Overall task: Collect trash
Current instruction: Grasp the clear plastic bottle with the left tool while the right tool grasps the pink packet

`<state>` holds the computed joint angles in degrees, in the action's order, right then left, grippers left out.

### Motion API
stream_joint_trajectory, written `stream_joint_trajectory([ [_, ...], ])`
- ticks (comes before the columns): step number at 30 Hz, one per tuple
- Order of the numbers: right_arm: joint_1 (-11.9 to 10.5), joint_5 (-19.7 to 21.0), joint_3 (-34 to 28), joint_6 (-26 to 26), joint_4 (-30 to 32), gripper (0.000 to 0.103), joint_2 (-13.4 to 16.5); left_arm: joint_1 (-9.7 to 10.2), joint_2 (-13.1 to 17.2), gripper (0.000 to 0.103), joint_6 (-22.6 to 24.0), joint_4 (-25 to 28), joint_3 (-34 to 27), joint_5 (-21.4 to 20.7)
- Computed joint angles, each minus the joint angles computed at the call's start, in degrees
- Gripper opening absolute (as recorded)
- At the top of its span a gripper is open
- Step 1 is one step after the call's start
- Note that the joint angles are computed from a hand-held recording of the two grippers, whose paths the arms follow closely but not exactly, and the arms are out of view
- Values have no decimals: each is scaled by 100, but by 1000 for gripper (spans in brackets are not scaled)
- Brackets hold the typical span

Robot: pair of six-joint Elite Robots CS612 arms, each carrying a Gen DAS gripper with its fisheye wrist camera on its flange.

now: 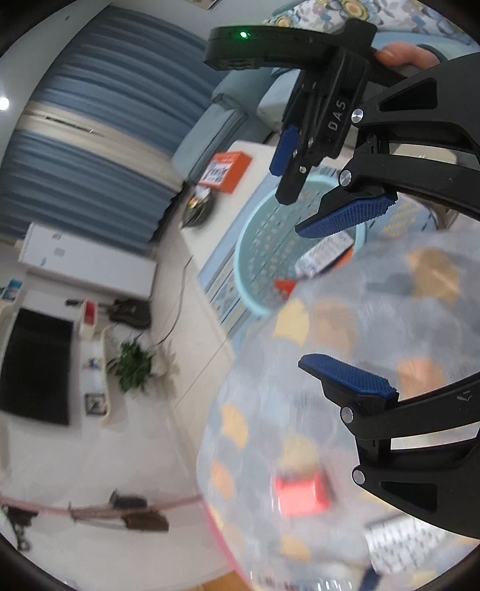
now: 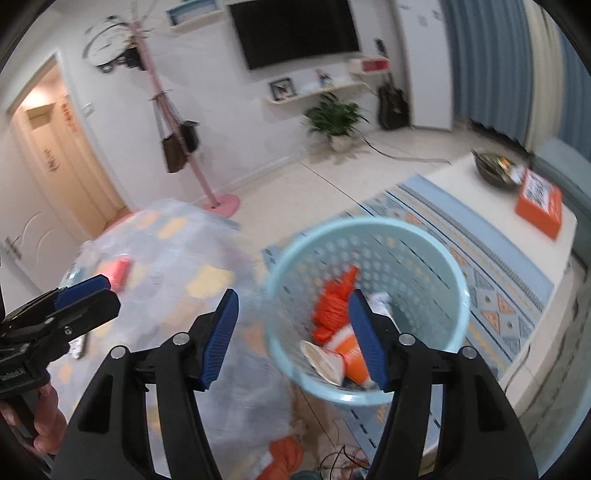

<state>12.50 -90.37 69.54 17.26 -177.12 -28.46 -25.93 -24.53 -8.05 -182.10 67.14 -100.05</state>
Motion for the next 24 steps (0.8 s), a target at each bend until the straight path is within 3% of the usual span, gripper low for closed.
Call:
stream_joint_trajectory([
  [4,161,120,-317,-286,51,69,93,100,-204,67,-163,-455,402,370],
  [10,425,328,-1041,-817,589,72,363,340,-369,76,-508,-834,724,864],
  [12,515,375,-1338,-944,791,76,496,421,-386,76,-628,-808,746,1019],
  [19,743,626,-2237,-1355,1504,76,953,768,-302,79,-875,-488,575,1490],
  [24,854,585,-3044,-1482,2202,76,1373,988,-109,79,-1034,64,182,1305],
])
